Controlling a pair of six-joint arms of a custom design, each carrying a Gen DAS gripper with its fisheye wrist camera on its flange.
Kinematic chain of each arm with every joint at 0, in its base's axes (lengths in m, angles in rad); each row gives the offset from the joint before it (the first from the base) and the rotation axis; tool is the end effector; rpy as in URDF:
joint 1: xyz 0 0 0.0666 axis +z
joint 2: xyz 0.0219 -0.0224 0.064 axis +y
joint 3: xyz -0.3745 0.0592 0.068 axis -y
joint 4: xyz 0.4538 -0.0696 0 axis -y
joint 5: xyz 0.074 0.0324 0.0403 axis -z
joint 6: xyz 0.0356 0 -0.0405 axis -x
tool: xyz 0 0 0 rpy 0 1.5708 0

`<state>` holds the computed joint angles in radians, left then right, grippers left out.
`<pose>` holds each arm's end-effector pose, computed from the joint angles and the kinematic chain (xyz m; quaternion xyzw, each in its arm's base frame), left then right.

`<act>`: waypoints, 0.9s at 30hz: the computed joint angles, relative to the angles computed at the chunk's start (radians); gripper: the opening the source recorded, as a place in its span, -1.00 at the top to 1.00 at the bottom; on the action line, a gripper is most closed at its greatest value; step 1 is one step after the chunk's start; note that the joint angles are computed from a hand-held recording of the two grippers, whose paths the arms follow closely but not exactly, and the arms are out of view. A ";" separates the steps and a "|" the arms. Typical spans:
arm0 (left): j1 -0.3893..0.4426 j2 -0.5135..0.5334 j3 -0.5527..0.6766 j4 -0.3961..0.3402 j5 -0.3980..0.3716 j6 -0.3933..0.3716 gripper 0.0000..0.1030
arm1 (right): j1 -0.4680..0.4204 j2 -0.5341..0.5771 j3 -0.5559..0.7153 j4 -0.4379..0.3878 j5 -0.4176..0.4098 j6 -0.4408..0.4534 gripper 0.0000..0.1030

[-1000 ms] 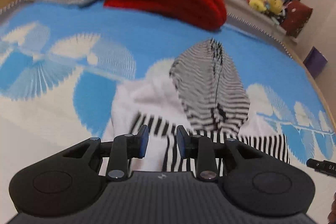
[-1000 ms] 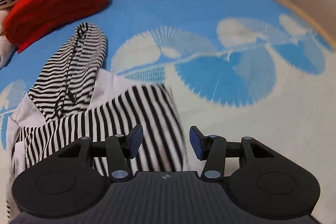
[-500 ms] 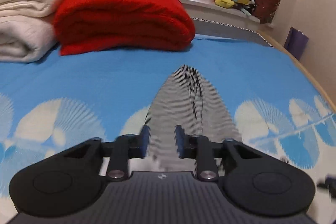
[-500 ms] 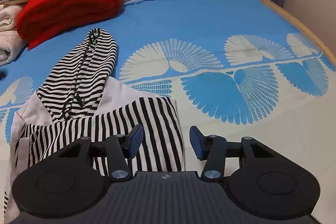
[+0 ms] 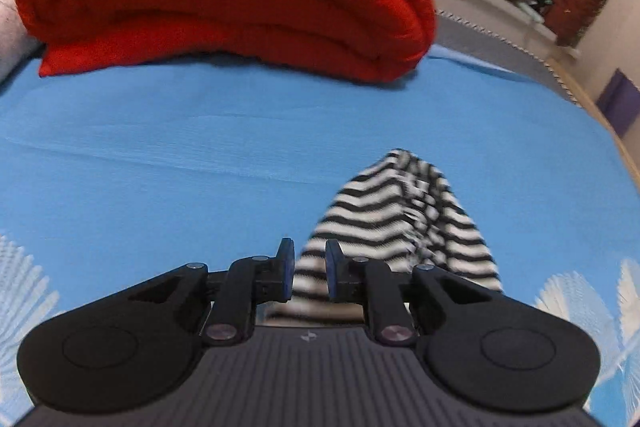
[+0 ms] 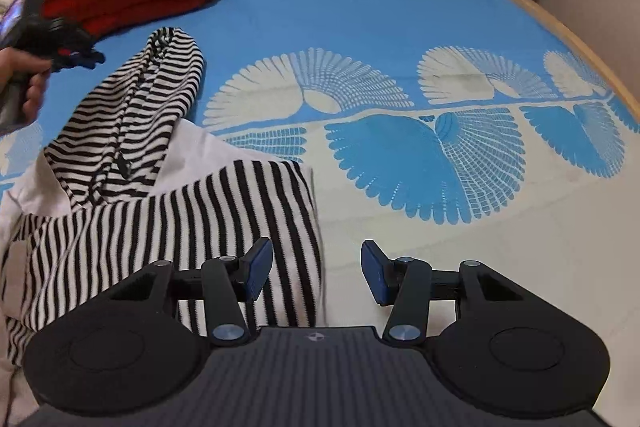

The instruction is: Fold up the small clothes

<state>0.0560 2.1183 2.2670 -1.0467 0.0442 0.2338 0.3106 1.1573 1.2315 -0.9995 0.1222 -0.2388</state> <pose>0.7907 0.0423 0.3964 -0.1290 0.9349 -0.0501 0.3269 0.4317 0.1336 0.4470 -0.0146 0.9467 0.0301 0.3204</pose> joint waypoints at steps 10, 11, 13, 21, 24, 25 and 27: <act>-0.002 0.186 0.232 -0.095 0.078 0.003 0.95 | 0.000 0.028 0.011 0.006 0.009 0.007 0.01; -0.006 0.157 0.192 -0.065 0.070 -0.015 0.97 | 0.001 0.031 0.015 0.006 0.008 0.000 0.01; -0.011 0.082 0.096 -0.004 0.083 -0.051 0.98 | 0.001 0.034 0.020 0.001 -0.003 -0.018 0.01; -0.048 -0.513 -0.595 0.297 0.260 -0.280 0.98 | -0.007 0.001 0.016 0.020 -0.010 -0.046 0.01; -0.067 -0.783 -0.856 0.283 0.355 -0.334 0.98 | -0.014 -0.018 0.011 0.028 -0.012 -0.076 0.01; -0.071 -0.870 -0.930 0.244 0.374 -0.358 0.98 | -0.016 -0.024 0.009 0.031 -0.015 -0.090 0.01; -0.070 -1.000 -1.023 0.113 0.397 -0.418 0.98 | -0.020 -0.039 0.004 0.045 -0.025 -0.123 0.01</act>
